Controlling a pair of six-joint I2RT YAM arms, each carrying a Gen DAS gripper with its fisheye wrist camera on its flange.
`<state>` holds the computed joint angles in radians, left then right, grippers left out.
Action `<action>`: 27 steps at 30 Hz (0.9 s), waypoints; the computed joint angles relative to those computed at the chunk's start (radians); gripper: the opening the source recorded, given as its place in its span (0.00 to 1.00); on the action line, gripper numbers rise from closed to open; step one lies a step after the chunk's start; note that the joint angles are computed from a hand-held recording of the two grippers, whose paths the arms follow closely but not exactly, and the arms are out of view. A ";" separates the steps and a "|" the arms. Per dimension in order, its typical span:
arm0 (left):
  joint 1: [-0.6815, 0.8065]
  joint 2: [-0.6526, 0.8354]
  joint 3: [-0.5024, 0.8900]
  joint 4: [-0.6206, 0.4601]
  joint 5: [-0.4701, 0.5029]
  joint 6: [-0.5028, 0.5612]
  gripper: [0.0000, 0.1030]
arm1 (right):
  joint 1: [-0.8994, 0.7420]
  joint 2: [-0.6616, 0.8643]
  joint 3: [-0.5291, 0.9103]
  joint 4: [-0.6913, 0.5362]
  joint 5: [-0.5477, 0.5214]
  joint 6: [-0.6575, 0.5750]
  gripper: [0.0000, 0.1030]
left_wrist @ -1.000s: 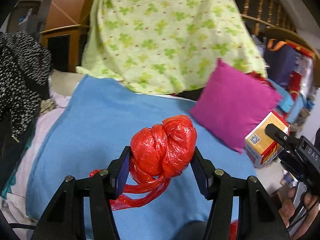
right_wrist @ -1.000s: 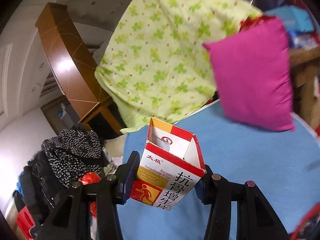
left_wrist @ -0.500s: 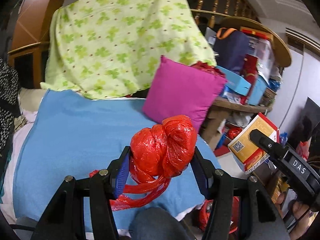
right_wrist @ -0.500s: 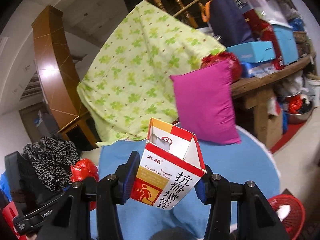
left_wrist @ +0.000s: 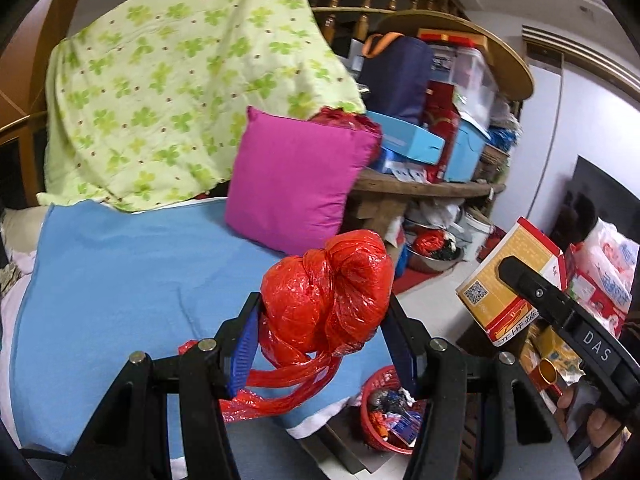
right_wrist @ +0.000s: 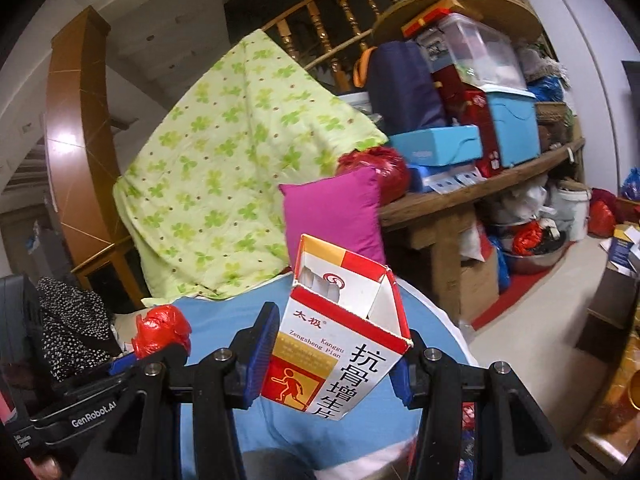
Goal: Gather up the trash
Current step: 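Lift both held items off the blanket and carry them over the red basket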
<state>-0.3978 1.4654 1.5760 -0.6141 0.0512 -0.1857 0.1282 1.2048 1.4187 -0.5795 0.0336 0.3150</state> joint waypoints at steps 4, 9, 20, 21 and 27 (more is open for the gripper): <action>-0.055 0.038 0.029 -0.013 -0.009 0.004 0.58 | -0.096 -0.035 -0.028 -0.027 -0.034 -0.029 0.51; -0.115 0.105 0.070 -0.028 -0.007 0.008 0.58 | -0.221 -0.061 -0.071 -0.046 -0.095 -0.049 0.51; -0.207 0.268 0.184 -0.089 0.015 0.052 0.58 | -0.514 -0.096 -0.180 -0.050 -0.272 -0.078 0.51; -0.214 0.286 0.200 -0.093 0.020 0.057 0.58 | -0.537 -0.090 -0.185 -0.051 -0.288 -0.084 0.51; -0.239 0.404 0.278 -0.114 0.087 0.084 0.58 | -0.607 -0.034 -0.260 -0.032 -0.337 -0.099 0.51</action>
